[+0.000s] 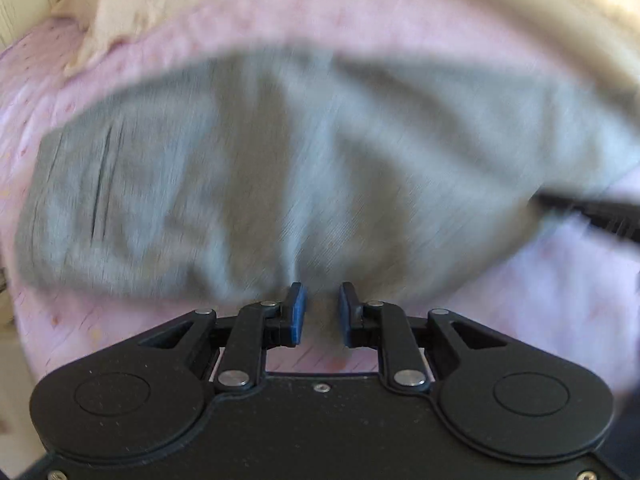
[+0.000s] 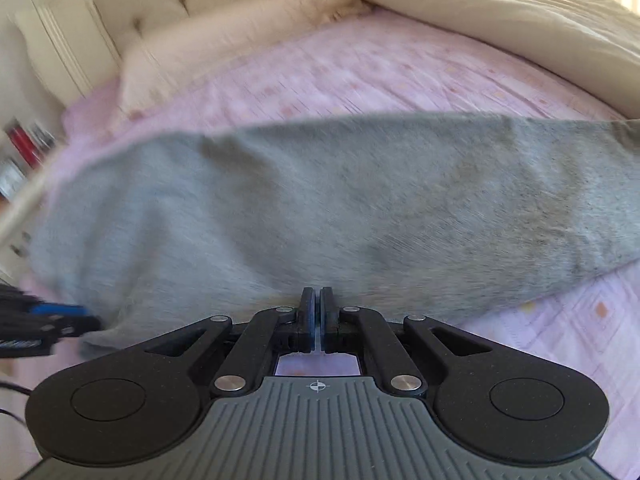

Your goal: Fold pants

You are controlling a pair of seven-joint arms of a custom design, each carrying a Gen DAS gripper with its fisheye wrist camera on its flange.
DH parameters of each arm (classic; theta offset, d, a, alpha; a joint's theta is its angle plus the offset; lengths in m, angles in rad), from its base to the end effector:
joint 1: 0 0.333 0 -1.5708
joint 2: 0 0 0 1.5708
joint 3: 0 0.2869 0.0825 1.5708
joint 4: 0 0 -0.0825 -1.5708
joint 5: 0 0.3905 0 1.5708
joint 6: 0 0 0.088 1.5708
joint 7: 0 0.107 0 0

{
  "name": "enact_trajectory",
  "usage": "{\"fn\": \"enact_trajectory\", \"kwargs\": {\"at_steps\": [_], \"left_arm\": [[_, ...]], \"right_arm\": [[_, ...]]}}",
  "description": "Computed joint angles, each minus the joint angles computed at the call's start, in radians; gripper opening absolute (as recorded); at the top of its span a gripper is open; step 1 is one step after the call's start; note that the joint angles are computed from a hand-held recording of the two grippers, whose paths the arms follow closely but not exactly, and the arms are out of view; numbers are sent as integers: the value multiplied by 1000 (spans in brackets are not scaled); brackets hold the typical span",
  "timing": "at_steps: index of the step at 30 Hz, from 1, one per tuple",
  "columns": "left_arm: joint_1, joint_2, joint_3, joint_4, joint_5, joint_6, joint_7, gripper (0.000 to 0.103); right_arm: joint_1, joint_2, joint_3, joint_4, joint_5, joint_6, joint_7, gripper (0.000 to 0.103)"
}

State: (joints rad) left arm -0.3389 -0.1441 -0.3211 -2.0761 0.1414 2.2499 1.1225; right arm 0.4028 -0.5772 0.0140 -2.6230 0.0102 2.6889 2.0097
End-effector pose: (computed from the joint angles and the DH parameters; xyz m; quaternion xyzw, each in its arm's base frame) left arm 0.4361 -0.3403 0.4901 -0.5893 0.7888 -0.1301 0.1166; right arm 0.3952 0.1748 0.4803 -0.6609 0.6807 -0.1110 0.2959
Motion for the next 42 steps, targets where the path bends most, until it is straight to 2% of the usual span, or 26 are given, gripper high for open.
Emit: {"fn": "enact_trajectory", "kwargs": {"at_steps": [1, 2, 5, 6, 9, 12, 17, 19, 21, 25, 27, 28, 29, 31, 33, 38, 41, 42], "left_arm": [[-4, -19, 3, -26, -1, 13, 6, 29], [-3, -53, 6, -76, -14, 69, 25, 29], [3, -96, 19, -105, -89, 68, 49, 30], [11, -106, 16, -108, -90, 70, 32, 30], [43, -133, -17, -122, -23, 120, -69, 29], [58, -105, -41, -101, 34, 159, -129, 29], [39, -4, -50, -24, 111, 110, -160, 31], [25, 14, -43, -16, 139, 96, -178, 31], [14, 14, -34, -18, 151, 99, -190, 31], [1, 24, -23, -5, 159, 82, -189, 32], [-4, 28, -21, 0, 166, 76, -187, 32], [-5, 35, -21, 6, 173, 72, -188, 32], [-10, 35, -22, 10, 178, 62, -190, 32], [-15, 45, -23, 23, 192, 48, -193, 32], [-21, 56, -22, 37, 203, 35, -192, 32], [-36, 80, -19, 68, 229, 4, -195, 32], [-46, 91, -17, 83, 246, -13, -199, 32], [-49, 93, -17, 87, 249, -20, -199, 32]], "right_arm": [[3, -5, -11, -18, 5, 35, -11, 0], [-4, -6, -12, -16, 2, 29, -10, 0], [-31, -15, 1, -7, -26, 1, -5, 1], [-32, -30, -5, -20, -25, 20, -8, 2], [-41, -62, -18, -57, -30, 107, -9, 2], [-46, -45, -44, -41, -42, 96, -43, 2], [-156, -6, -52, -17, -89, 16, -34, 3], [-201, -6, -70, -38, -95, 58, -28, 3], [-268, -1, -62, -42, -139, 70, -19, 3], [-442, 41, -2, -34, -294, 115, 54, 5], [-505, 53, -5, -35, -342, 139, 98, 6], [-532, 47, -5, -42, -357, 147, 130, 11], [-551, 29, -15, -58, -360, 161, 158, 16], [-554, -29, -71, -113, -329, 206, 181, 39], [-555, -97, -122, -172, -286, 221, 185, 43], [-539, -230, -237, -284, -163, 186, 147, 44], [-520, -229, -271, -314, -114, 255, 97, 47], [-506, -211, -283, -308, -99, 275, 80, 51]]}}
